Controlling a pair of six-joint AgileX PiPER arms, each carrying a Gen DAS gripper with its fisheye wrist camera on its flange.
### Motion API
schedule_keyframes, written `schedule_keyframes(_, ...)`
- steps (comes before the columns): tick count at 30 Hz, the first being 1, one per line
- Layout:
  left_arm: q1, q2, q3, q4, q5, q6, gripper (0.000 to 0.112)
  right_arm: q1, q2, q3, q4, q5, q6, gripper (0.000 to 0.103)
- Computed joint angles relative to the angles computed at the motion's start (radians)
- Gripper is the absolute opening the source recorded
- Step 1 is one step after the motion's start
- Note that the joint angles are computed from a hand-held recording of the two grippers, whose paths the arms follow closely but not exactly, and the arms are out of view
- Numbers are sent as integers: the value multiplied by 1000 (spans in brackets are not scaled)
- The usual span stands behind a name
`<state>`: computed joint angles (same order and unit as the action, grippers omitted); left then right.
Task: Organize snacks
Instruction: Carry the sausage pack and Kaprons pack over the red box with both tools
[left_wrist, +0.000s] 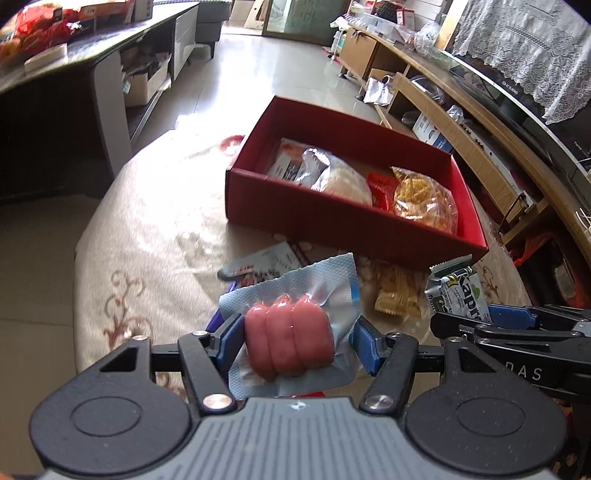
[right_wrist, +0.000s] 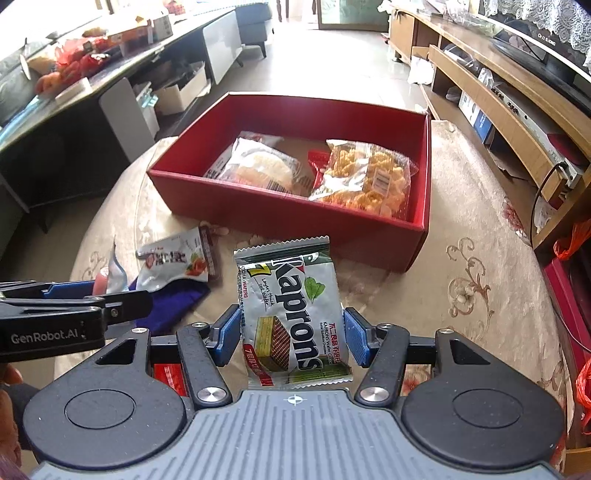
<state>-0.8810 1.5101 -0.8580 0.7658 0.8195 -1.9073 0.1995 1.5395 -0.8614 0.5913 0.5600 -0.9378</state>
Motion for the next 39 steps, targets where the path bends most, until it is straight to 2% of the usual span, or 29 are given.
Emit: schedule_keyframes(39,198,107,-200,36,-52,249,58,25,132,-225,13,14,119,65)
